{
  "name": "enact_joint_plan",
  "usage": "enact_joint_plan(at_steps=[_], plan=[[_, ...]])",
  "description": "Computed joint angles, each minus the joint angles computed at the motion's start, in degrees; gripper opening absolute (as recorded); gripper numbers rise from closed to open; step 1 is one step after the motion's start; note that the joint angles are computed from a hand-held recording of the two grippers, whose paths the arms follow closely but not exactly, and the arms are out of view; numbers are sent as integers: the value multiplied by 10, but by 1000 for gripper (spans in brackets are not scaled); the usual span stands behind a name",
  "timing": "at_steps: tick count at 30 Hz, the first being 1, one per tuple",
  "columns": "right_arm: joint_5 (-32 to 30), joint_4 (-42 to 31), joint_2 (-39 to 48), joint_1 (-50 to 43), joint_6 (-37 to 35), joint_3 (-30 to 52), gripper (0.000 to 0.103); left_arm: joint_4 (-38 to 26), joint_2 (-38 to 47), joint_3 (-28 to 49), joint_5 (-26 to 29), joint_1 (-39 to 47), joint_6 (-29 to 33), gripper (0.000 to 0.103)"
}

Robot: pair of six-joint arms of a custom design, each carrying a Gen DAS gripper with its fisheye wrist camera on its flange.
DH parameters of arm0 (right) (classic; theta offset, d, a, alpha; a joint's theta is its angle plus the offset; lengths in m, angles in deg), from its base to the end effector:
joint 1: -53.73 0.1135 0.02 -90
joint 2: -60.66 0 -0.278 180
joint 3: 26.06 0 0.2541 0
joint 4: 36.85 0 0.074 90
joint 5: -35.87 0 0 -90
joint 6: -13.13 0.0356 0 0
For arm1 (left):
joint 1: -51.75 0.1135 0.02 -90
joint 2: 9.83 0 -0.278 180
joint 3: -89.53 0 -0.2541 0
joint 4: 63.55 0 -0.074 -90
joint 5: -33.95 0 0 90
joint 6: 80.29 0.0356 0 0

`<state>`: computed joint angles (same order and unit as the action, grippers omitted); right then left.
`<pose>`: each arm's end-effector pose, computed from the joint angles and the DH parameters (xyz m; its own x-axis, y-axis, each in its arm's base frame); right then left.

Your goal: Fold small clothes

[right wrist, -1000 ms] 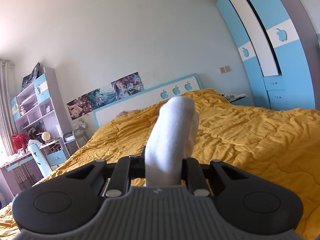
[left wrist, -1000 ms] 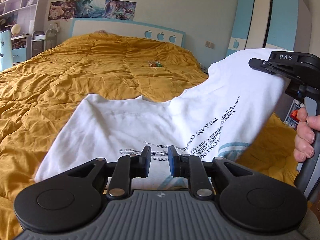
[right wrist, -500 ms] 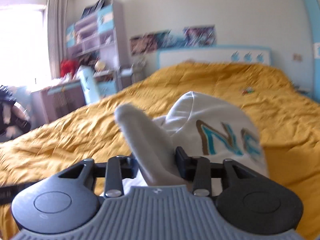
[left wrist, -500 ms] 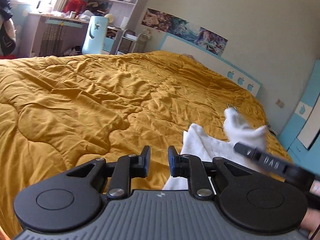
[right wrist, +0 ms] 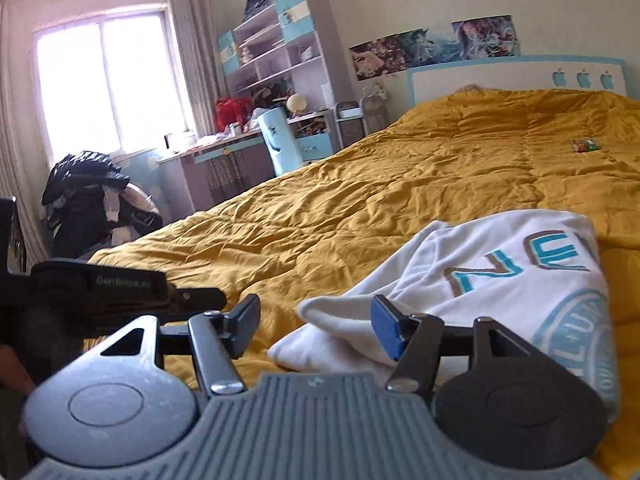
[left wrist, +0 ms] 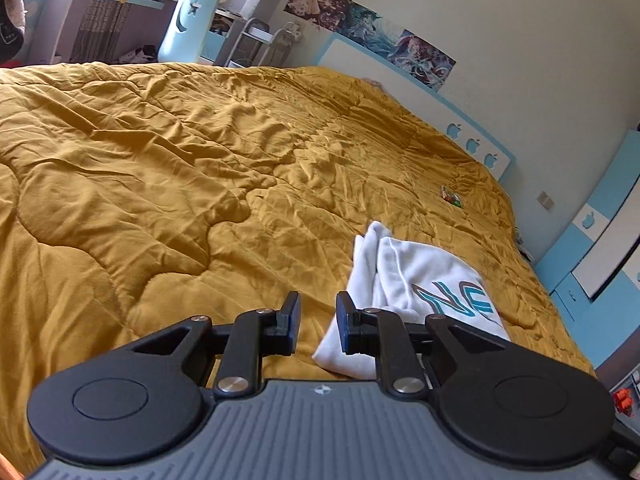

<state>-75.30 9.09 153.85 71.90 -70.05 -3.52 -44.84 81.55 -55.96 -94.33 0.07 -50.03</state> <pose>0.2022 0.0799 0.1065 -0.4659 -0.0364 -0.8841 -0.5511 0.7936 0.2578 0.1697 -0.1791 0.1156 -0.4641 -0.5062 -0.7268 -0.1728 0.8566 -0.4863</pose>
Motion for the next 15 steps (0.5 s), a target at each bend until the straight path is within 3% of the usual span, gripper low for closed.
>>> enact_joint_plan(at_steps=[3, 6, 10, 12, 15], plan=[[-33, -6, -56, -109, -10, -39, 61, 41, 32, 13, 28, -9, -4, 26], [-77, -40, -88, -225, -51, -68, 64, 112, 73, 18, 110, 4, 16, 31], [-92, -63, -50, -320, -117, -77, 63, 158, 143, 52, 193, 28, -4, 33], [-89, -60, -14, -335, -133, -71, 63, 162, 167, 70, 198, 35, -15, 33], [-99, -35, 52, -335, -109, -52, 61, 178, 200, 91, 146, 28, -42, 35]])
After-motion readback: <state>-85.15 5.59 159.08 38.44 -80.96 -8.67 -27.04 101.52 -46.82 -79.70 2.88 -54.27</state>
